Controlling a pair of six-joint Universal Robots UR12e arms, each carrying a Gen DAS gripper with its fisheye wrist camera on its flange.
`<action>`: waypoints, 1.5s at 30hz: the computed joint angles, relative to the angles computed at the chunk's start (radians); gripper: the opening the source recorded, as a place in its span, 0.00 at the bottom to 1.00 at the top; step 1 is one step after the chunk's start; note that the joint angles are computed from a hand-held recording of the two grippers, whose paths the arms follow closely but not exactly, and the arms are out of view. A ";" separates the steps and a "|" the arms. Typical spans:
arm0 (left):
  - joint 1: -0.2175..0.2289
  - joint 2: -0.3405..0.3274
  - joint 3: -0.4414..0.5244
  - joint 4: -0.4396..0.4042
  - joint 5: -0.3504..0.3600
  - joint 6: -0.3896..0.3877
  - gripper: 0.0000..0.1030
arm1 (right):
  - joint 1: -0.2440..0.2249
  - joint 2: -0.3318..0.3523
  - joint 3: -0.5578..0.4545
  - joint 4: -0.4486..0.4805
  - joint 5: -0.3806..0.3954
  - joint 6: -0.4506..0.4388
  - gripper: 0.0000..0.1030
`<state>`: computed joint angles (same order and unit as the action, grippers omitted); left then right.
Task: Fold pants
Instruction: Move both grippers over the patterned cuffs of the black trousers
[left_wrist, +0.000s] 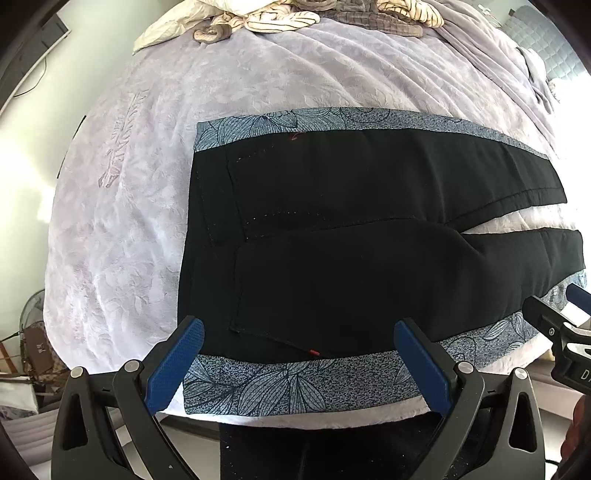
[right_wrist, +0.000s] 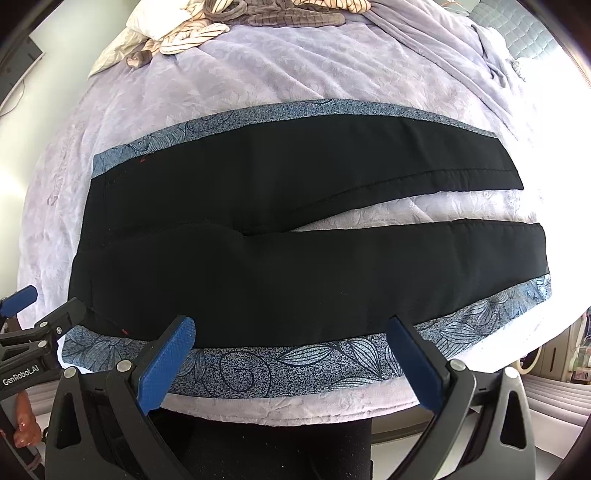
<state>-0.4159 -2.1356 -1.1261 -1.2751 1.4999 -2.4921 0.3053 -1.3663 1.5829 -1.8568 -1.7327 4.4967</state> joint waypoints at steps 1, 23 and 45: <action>0.001 0.000 0.001 0.000 0.002 -0.001 1.00 | 0.000 0.001 0.000 -0.001 0.001 0.000 1.00; -0.004 0.012 -0.021 0.014 0.018 -0.019 1.00 | 0.007 0.001 0.000 0.001 0.006 0.007 1.00; -0.013 0.019 -0.041 0.022 0.054 -0.025 1.00 | 0.008 -0.008 0.021 -0.008 0.009 0.005 1.00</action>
